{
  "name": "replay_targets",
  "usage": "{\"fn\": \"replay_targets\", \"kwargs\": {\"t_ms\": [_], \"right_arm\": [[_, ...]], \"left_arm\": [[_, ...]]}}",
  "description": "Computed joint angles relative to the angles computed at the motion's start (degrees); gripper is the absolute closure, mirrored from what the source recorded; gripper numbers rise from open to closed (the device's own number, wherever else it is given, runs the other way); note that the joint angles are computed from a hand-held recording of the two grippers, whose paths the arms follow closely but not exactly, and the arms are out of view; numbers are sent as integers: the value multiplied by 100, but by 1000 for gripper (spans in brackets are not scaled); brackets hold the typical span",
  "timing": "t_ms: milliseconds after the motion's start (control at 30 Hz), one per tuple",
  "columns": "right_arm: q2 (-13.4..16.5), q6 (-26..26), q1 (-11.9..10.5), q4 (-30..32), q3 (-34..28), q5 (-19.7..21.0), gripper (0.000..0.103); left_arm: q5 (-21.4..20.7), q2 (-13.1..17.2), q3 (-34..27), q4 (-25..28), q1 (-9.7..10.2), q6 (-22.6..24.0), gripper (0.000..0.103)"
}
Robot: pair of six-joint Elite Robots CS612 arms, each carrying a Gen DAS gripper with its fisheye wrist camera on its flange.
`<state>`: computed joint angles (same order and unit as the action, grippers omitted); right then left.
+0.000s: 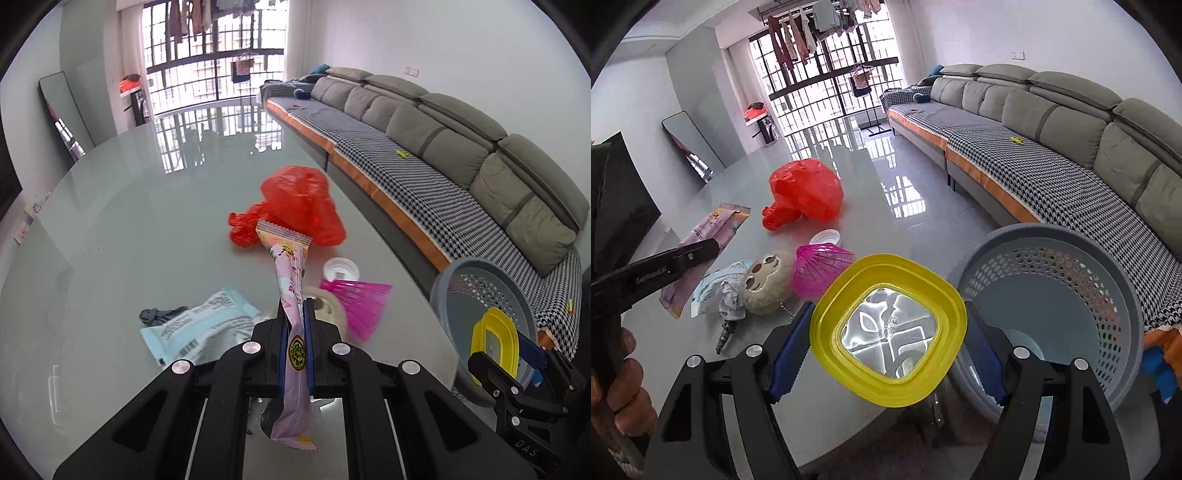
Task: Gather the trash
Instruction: 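Carry both items over the grey basket and open both tools to drop them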
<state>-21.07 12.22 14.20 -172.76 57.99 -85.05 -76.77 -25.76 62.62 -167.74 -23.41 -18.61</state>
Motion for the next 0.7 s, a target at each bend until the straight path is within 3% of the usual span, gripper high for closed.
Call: {"fn": "replay_targets", "kwargs": {"t_ms": [367, 700], "right_arm": [[-244, 366, -334, -295, 725, -765, 28], [-132, 501, -567, -150, 746, -814, 28]], "left_arm": [[-942, 476, -766, 298, -403, 795, 94], [-1322, 1038, -1773, 1149, -513, 999, 90]]}}
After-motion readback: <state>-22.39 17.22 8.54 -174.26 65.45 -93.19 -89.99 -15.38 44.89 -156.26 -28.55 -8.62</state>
